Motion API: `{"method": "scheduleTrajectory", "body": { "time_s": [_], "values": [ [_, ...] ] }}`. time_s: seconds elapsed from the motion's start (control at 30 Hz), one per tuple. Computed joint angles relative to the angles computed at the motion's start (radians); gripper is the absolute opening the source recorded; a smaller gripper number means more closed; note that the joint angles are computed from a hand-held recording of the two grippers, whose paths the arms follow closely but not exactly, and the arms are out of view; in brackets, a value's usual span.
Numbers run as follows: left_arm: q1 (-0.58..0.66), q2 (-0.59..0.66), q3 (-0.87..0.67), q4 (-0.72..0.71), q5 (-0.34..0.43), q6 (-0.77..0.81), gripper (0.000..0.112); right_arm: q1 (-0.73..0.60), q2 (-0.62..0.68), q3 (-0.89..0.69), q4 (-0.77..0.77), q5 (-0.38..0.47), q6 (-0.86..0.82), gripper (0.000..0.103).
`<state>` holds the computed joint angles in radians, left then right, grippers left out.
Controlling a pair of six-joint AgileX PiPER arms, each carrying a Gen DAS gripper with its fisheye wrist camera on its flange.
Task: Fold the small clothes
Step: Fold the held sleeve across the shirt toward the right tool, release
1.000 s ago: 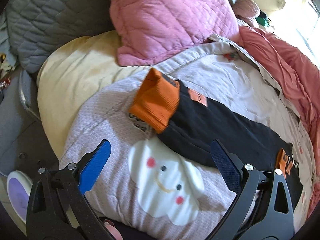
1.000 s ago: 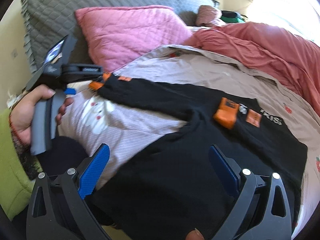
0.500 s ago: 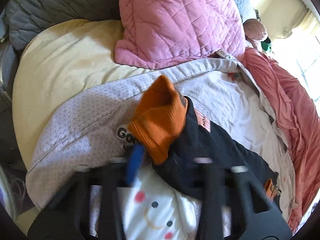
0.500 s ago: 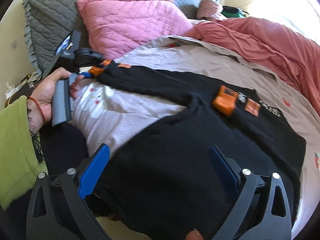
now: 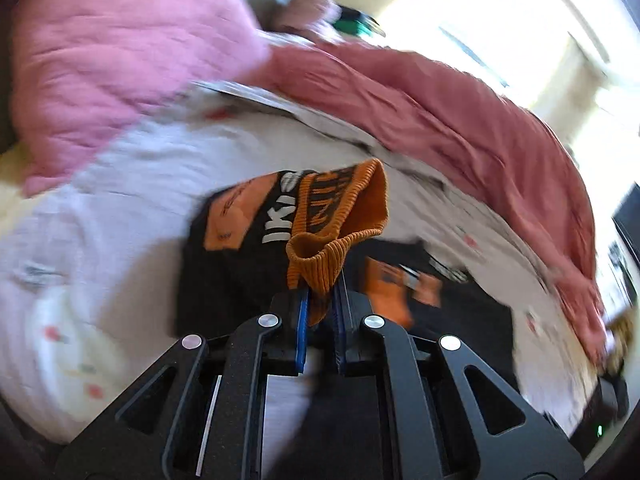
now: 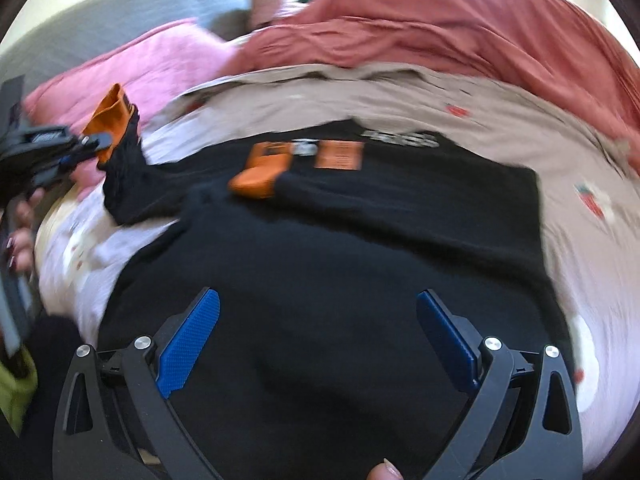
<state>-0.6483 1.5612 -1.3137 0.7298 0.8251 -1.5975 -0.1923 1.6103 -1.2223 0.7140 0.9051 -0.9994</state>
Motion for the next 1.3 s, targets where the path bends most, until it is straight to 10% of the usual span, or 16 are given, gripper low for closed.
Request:
{"method": "scheduleTrajectory", "body": {
  "time_s": [0.33,0.6,0.77,1.0,1.1,1.3],
  "values": [
    [-0.029,0.269,-0.178,-0.227,-0.1,0.262,0.008,-0.1,0.111,-0.113,-0.004,-0.001,0.088,0.098],
    [-0.016,0.232,-0.061,-0.356,-0.281,0.448,0.031,-0.061,0.137,-0.158,-0.007,0.064,0.149,0.098],
    [-0.003,0.177,-0.022,-0.307,-0.269,0.421,0.037,0.002,0.185,-0.244,0.012,0.17,0.227,0.098],
    [0.007,0.145,0.013,-0.042,-0.033,0.179,0.051,0.157,0.276,-0.371,-0.004,0.215,0.336,0.098],
    [0.052,0.104,0.072,-0.042,-0.077,0.129,0.054,0.214,0.322,-0.406,-0.026,0.209,0.383,0.096],
    [0.083,0.059,0.135,0.01,-0.11,0.043,0.058,0.276,0.404,-0.456,-0.024,0.187,0.46,0.044]
  ]
}}
